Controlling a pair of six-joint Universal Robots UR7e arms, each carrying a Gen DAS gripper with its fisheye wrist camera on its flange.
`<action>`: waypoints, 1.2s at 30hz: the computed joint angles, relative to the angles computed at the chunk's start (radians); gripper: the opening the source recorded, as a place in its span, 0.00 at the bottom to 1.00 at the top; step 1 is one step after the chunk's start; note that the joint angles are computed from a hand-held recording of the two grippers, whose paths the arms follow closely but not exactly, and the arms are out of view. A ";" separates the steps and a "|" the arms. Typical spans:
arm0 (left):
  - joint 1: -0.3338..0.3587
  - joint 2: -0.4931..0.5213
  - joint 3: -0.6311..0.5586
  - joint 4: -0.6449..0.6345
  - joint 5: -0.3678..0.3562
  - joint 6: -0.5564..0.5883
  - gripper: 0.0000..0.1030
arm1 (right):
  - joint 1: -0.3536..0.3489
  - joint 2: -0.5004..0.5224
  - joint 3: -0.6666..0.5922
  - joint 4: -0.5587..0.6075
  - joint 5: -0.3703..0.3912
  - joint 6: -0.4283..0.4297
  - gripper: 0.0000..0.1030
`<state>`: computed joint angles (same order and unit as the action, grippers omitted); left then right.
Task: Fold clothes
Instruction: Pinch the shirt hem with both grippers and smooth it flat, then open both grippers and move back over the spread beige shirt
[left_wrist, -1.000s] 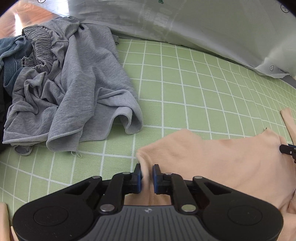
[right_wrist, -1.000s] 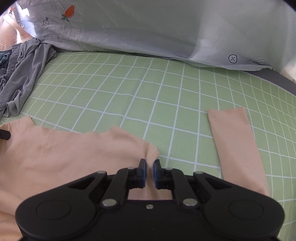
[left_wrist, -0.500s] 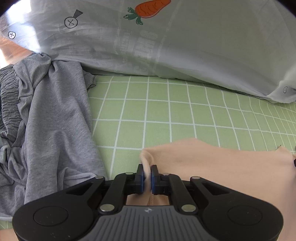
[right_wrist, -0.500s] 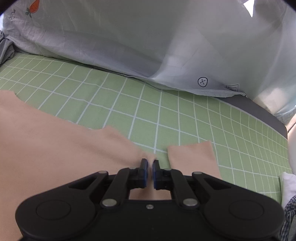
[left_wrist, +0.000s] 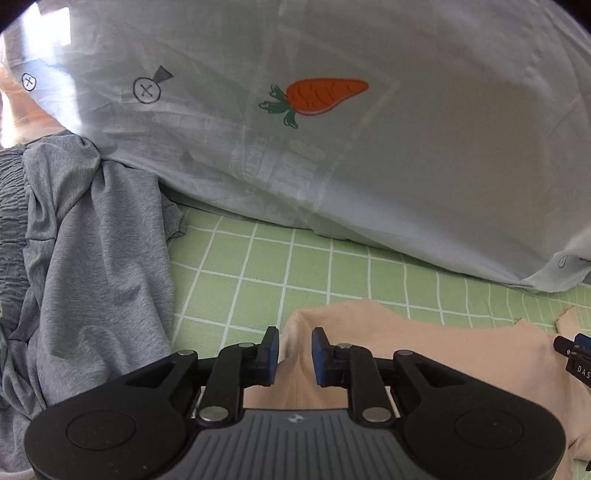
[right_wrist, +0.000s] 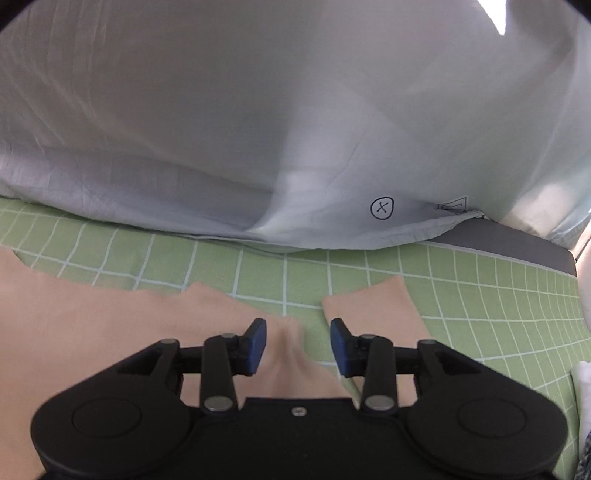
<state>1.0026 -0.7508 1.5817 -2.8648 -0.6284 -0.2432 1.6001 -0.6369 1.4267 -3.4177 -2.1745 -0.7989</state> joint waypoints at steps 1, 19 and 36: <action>-0.018 -0.030 0.050 -0.037 0.007 -0.004 0.32 | 0.000 -0.043 0.052 -0.019 0.020 0.024 0.42; -0.325 -0.561 0.730 0.537 -0.087 -0.898 0.50 | -0.016 -0.582 0.903 -0.017 -0.050 0.250 0.39; -0.448 -0.752 0.820 0.755 -0.161 -0.917 0.50 | 0.094 -0.510 0.948 0.083 0.220 0.525 0.39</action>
